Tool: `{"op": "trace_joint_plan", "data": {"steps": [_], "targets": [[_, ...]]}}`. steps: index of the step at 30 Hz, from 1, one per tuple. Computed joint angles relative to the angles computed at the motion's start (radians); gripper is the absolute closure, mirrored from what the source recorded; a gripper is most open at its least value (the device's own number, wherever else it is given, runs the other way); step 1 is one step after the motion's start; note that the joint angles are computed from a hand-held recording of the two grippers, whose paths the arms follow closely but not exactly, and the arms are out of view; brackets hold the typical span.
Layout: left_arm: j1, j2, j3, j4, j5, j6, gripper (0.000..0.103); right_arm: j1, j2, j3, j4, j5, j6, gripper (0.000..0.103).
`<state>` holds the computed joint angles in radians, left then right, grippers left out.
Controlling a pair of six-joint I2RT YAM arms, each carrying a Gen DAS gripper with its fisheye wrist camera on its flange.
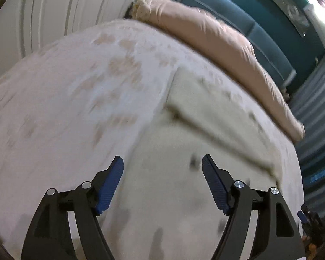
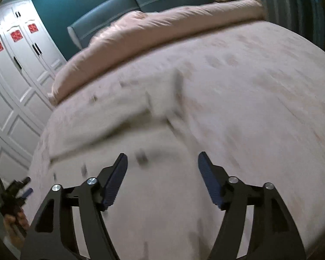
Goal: Fold small clothes
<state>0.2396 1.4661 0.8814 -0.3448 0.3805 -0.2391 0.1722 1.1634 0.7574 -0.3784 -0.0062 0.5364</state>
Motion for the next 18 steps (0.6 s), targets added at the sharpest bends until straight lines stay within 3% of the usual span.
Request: {"op": "trace_joint_plan", "data": {"steps": [3,6,8,11,14,16,17,18], "targets": [[0.092,-0.189,-0.170,-0.131,0.039,0.120,0.031,-0.003,-0.319,-0.203,-0.210,-0.025,0.070,0.036],[0.138,-0.321,-0.299,-0.201,0.065,0.183,0.031,0.074,-0.505,-0.315,-0.301,-0.036,0.226,0.036],[0.142,-0.371,-0.364,-0.211,0.094,0.159,0.031,0.132,-0.570,-0.363,-0.317,-0.033,0.303,0.036],[0.101,-0.422,-0.407,-0.166,0.090,0.095,0.031,0.229,-0.536,-0.393,-0.224,-0.011,0.357,0.035],[0.055,-0.394,-0.409,-0.101,0.072,0.008,0.031,0.228,-0.408,-0.407,-0.058,-0.059,0.381,0.032],[0.038,-0.359,-0.396,-0.058,0.095,-0.025,0.032,0.242,-0.302,-0.383,0.013,-0.026,0.395,0.031],[0.031,-0.337,-0.385,-0.044,0.102,-0.034,0.039,0.241,-0.311,-0.386,0.012,-0.022,0.387,0.031],[0.039,-0.312,-0.375,-0.039,0.143,-0.040,0.054,0.236,-0.277,-0.374,0.037,-0.031,0.383,0.032]]}}
